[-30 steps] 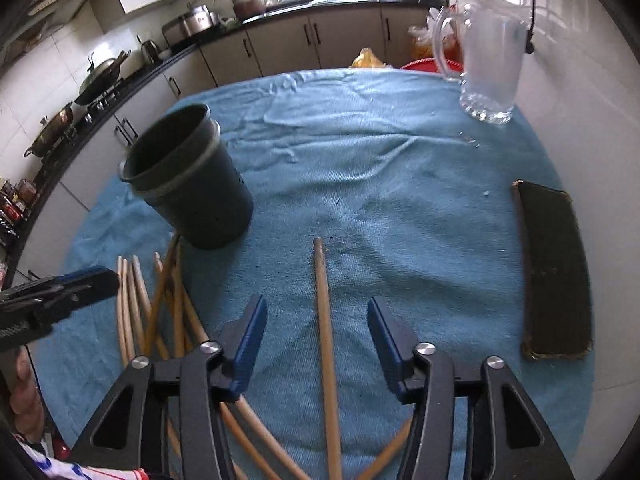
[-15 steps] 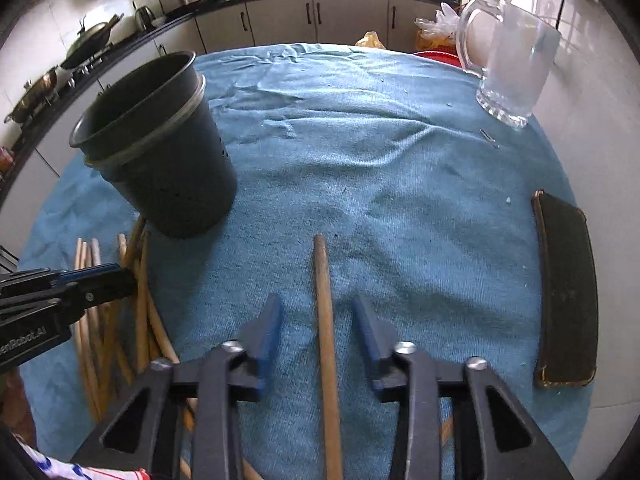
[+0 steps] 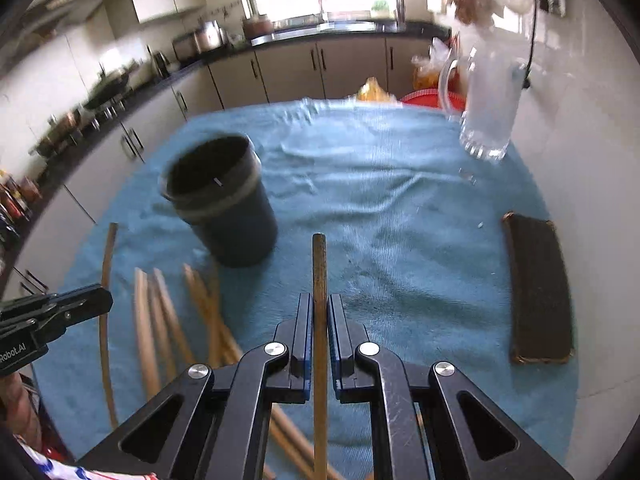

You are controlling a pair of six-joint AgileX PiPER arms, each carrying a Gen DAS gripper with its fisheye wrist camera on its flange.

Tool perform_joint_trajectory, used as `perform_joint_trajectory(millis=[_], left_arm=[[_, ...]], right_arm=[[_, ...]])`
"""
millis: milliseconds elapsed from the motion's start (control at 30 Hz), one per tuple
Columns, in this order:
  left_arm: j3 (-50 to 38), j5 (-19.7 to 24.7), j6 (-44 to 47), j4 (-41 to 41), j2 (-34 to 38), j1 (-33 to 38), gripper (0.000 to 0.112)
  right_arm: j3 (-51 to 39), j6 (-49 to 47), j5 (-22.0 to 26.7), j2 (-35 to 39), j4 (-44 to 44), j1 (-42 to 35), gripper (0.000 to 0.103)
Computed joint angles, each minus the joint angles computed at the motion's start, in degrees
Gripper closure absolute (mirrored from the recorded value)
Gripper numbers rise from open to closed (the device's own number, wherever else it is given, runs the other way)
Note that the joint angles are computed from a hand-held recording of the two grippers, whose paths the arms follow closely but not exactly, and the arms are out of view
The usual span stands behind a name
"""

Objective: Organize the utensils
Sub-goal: 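Lift the right tool's chopstick over the holder while the left tool carries its own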

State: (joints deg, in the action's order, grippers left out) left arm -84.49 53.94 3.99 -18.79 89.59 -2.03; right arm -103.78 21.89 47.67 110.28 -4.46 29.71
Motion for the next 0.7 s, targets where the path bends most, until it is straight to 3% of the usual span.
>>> perform_joint_trajectory(millis=[100, 400, 700], left_arm=[[3.8, -1.1, 3.5, -2.5, -6.3, 1.7, 0.106], [10.8, -7.0, 4.0, -0.4, -20.0, 1.2, 0.106], [5.4, -5.9, 4.4, -1.7, -19.3, 1.9, 0.106]], right_arm=[[5.7, 2.8, -3.6, -6.0, -2.0, 1.4, 0.095], [12.6, 15.2, -5.8, -16.2, -14.8, 8.8, 0.095], [9.3, 15.8, -6.0, -18.1, -15.5, 9.8, 0.095]])
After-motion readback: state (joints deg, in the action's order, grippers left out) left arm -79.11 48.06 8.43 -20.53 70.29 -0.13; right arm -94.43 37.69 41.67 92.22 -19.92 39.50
